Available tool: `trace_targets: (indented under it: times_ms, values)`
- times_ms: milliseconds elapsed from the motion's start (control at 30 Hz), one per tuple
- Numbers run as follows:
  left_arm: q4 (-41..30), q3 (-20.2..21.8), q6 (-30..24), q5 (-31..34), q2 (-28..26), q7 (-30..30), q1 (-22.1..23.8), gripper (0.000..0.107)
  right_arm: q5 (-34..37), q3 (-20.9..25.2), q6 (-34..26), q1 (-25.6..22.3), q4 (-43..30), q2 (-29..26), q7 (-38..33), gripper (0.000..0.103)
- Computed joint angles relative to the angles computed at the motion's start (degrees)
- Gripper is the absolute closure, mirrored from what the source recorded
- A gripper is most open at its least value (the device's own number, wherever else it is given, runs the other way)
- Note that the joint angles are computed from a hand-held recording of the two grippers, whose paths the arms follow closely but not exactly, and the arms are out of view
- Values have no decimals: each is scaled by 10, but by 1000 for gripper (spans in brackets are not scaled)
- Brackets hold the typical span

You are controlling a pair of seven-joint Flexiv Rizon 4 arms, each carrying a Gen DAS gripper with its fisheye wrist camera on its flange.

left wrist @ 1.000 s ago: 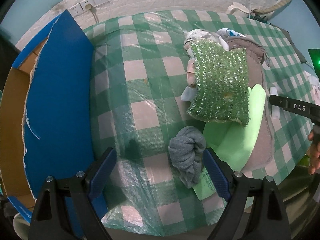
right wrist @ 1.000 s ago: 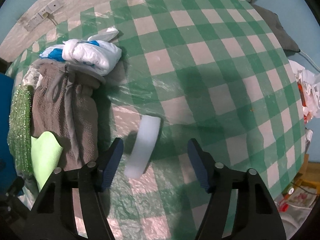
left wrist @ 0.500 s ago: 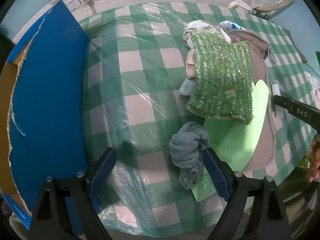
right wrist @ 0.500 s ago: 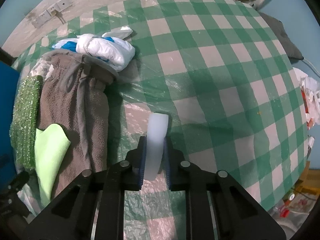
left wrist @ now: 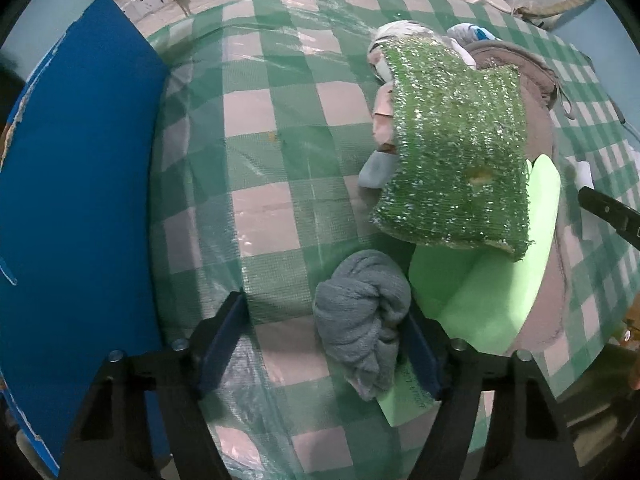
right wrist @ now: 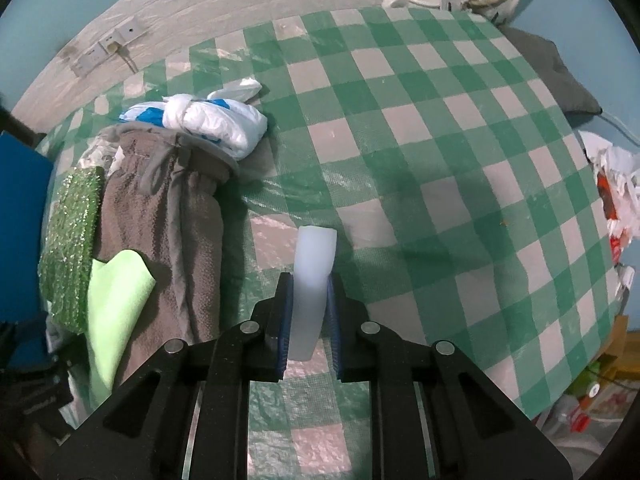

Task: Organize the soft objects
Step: 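Close the left gripper on the grey sock, then carry the grey sock and white foam strip into the box and release both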

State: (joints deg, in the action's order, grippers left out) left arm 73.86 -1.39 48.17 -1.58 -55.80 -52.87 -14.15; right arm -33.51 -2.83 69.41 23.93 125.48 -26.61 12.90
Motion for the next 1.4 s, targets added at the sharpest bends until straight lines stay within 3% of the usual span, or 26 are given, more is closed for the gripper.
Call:
trace_targets:
  times_ms: [333,500,767,1133,1400]
  values:
    - [-42,-3,-21,-8,-21,17,18,72,12,17,-27,-3,-18,-1,-23,88]
    - [-59,-11,-41,-20,-20,39,29,73,20,24,-46,-6,-31,3,-39,88]
    - [-26,-25,-4,-31,5,83,36,73,21,34,-72,-9,-44,9,-59,88]
    - [78,-37,21,-59,101,120,58,73,16,46,-107,-9,-72,22,-98,88]
    - [76,-39,-3,-87,122,137,77,73,10,58,-150,-5,-121,31,-147,88]
